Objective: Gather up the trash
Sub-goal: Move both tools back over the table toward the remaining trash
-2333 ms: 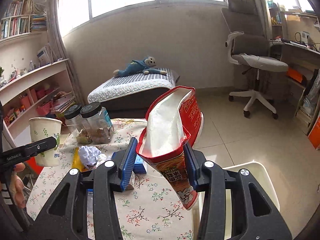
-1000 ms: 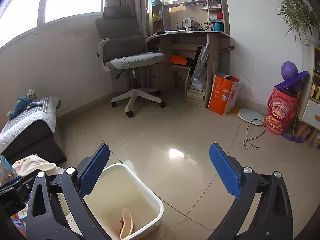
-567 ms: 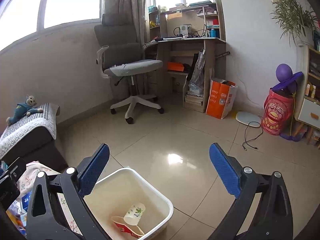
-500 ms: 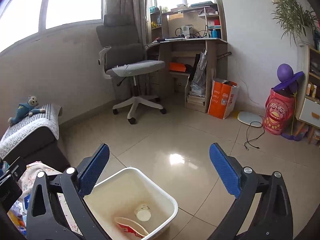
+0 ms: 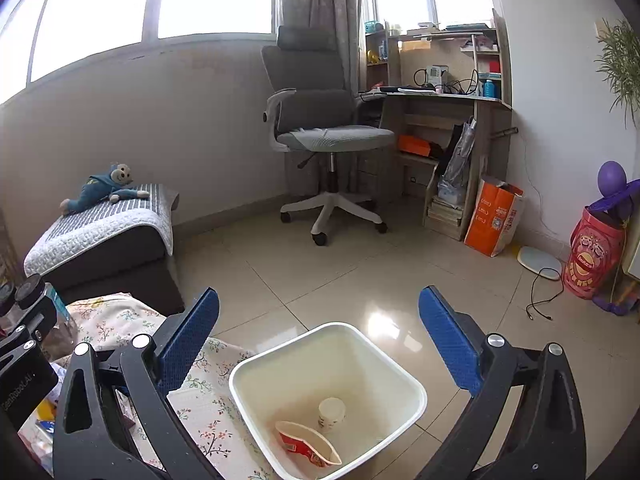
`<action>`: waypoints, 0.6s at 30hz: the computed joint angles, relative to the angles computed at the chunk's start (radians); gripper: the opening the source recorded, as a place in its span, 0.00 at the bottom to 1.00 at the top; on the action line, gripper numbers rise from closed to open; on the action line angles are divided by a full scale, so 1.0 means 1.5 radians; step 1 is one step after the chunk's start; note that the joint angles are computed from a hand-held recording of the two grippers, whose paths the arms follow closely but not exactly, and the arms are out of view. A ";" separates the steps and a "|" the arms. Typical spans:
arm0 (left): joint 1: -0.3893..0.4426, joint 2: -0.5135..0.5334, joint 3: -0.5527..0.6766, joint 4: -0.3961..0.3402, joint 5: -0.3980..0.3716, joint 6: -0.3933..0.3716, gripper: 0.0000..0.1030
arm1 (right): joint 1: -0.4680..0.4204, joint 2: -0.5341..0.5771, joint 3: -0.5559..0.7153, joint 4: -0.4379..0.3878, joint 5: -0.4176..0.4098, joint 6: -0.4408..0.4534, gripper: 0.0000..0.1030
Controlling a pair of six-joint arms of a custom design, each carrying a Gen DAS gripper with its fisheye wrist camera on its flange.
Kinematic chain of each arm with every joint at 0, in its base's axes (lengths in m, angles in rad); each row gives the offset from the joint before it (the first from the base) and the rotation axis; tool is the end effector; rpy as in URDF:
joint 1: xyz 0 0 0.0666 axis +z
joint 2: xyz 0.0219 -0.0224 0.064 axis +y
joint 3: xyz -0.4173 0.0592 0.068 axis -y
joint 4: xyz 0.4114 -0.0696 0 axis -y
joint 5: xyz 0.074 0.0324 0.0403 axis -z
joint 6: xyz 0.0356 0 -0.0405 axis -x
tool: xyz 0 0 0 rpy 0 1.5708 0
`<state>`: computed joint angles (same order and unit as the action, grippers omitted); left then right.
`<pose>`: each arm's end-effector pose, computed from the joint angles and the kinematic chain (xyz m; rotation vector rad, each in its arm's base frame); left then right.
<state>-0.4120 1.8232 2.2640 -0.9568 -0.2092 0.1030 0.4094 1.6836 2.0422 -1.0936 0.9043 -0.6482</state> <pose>0.6063 -0.2573 0.6394 0.1937 2.0669 -0.0970 0.5551 0.2099 0.6174 0.6578 1.9091 -0.3856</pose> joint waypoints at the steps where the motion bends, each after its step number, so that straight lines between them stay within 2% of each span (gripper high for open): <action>1: 0.005 -0.002 -0.002 0.000 -0.001 0.001 0.93 | 0.002 0.005 0.007 0.000 -0.001 0.006 0.93; 18: 0.076 -0.028 -0.039 0.002 -0.028 0.016 0.93 | 0.044 0.095 0.132 -0.003 -0.042 0.063 0.93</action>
<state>-0.2976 1.7814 2.2061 -0.9539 -0.2516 0.1275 0.4747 1.8268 2.2400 -1.0984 0.8418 -0.5535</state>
